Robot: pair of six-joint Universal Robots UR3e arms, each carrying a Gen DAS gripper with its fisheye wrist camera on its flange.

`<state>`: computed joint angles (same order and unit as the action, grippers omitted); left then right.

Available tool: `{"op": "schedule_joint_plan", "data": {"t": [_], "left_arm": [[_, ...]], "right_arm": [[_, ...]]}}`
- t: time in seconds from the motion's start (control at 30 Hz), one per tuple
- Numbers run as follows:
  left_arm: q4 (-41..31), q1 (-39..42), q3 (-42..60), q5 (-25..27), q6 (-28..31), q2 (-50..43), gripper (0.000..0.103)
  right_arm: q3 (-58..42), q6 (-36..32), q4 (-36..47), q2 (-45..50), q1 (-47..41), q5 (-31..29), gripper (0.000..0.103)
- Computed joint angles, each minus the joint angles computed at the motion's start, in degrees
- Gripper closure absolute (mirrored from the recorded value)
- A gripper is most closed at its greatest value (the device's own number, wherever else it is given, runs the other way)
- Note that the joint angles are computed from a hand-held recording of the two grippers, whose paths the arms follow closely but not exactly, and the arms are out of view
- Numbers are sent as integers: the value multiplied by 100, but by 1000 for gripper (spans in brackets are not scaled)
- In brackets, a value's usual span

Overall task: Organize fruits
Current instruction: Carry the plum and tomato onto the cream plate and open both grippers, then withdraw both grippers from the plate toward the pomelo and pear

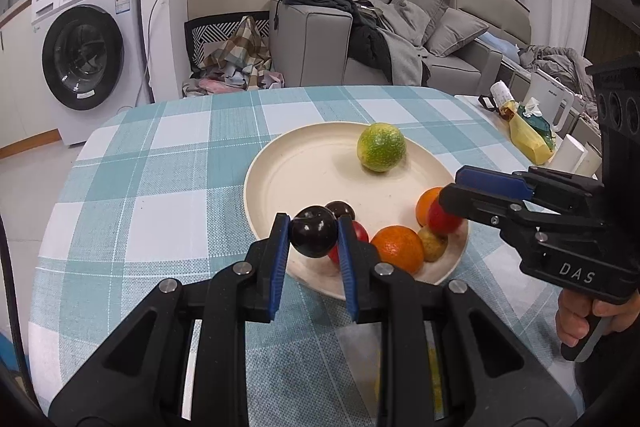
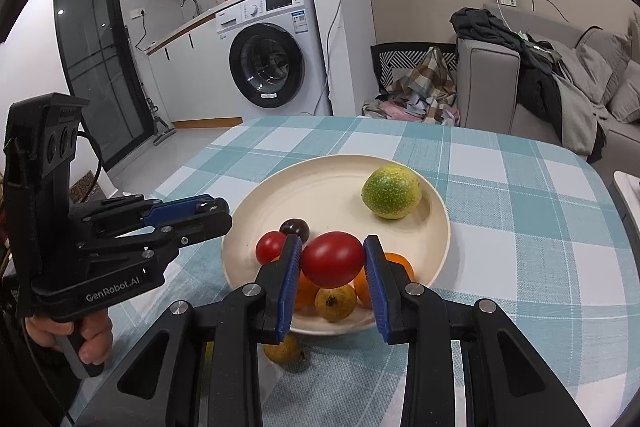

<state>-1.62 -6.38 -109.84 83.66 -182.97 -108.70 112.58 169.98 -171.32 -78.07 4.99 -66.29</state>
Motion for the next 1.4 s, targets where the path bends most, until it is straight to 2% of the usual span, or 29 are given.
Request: {"op": "schedule_joint_plan", "data": {"t": [0.37,0.7,0.8,0.87,0.93,0.97,1.03,1.1,1.17,1.27,1.4], "left_arm": [[-112,-70,371,86,40,-520,82],[-43,-28,286,-40,51,-489,82],[-68,-43,239,-6,90,-411,81],[-77,-17,154,-32,103,-321,76],[-20,3,17,-31,91,-203,57],[43,1,-59,4,67,-137,51],[208,22,-265,22,58,34,29],[355,42,-506,9,70,267,20],[416,44,-725,-8,89,497,19],[327,13,-938,20,84,771,14],[306,-97,-1197,75,-5,1068,3]], "right_arm": [[-223,74,8,304,115,-249,70],[-73,-24,116,243,-22,140,69],[45,-12,-11,138,-64,64,69],[108,-7,-43,66,-133,71,68],[173,44,-108,13,-203,112,63],[189,51,-98,-20,-239,138,60],[224,99,-132,-67,-299,184,55],[274,117,-115,-152,-360,205,50],[330,97,-85,-234,-384,194,35],[511,75,-132,-391,-429,230,18],[729,-13,-165,-572,-428,209,3]]}}
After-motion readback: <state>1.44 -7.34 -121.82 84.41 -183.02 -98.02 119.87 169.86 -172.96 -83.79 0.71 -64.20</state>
